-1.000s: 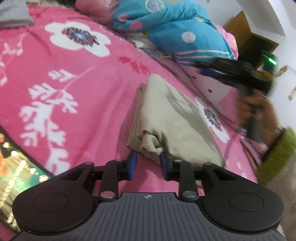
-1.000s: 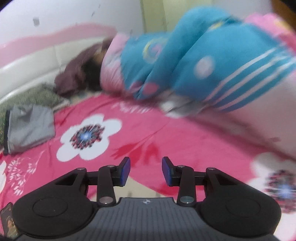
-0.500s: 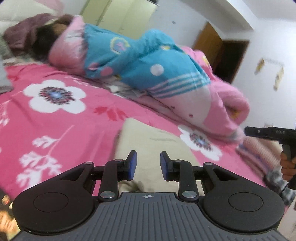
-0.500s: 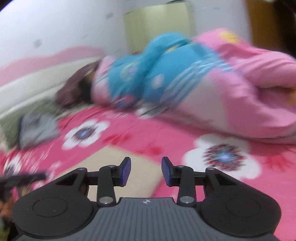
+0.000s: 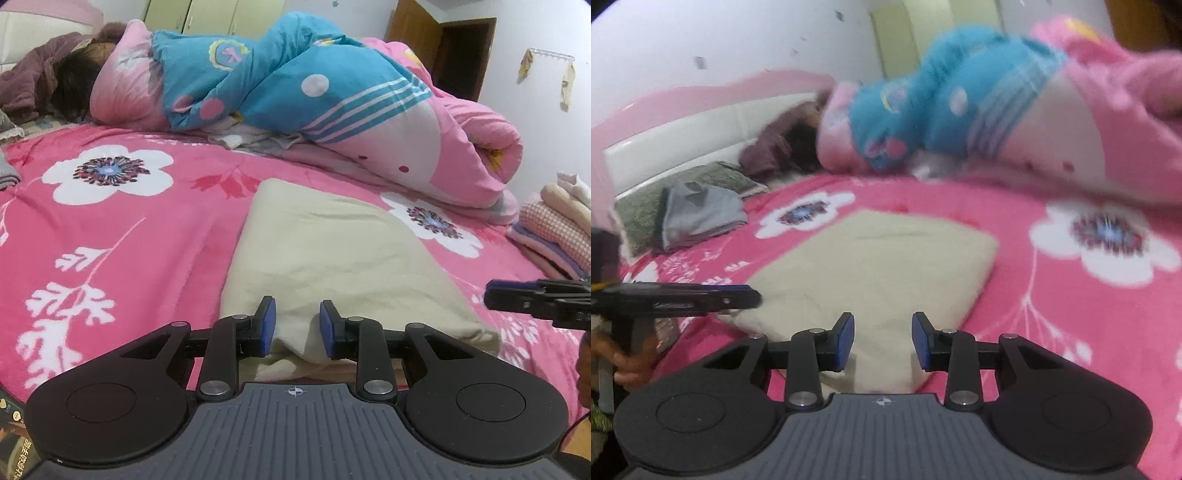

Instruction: Fold clothes

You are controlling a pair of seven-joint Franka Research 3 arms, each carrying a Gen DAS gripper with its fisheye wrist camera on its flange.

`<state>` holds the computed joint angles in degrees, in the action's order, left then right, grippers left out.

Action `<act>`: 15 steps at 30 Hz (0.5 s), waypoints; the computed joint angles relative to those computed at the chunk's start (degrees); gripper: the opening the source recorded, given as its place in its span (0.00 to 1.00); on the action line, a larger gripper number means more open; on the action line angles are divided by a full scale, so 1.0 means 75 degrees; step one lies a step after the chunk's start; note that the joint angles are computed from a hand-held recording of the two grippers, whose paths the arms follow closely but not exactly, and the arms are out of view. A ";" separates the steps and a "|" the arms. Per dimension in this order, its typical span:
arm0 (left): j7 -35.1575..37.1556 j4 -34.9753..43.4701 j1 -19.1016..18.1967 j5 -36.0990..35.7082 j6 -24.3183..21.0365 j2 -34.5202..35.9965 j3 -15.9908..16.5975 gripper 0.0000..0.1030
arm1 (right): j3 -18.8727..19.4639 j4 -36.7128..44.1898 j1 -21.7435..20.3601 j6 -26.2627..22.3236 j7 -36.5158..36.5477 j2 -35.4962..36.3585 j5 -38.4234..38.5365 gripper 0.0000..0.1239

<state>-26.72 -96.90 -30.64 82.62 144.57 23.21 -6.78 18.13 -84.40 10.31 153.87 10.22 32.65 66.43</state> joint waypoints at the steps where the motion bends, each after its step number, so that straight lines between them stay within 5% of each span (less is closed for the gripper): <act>1: 0.0019 0.0018 0.0002 -0.0014 -0.0006 0.0011 0.0000 0.26 | -0.0007 -0.0020 0.0030 0.0026 -0.0058 0.0058 -0.0042 0.29; 4: 0.0404 0.0147 -0.0063 -0.0147 -0.0238 0.0061 -0.0029 0.26 | 0.0123 0.0049 -0.0031 0.0059 -0.0229 0.0471 0.0151 0.30; 10: 0.1126 0.0590 -0.0660 0.0213 -0.1708 0.0188 0.0036 0.26 | 0.0258 -0.0126 -0.0256 0.0021 -0.0244 0.0407 0.0658 0.31; 15: 0.1278 0.0898 -0.0344 -0.0025 -0.0965 0.0493 -0.0029 0.27 | -0.0004 -0.0090 0.0008 0.0200 0.0193 0.0323 0.0365 0.31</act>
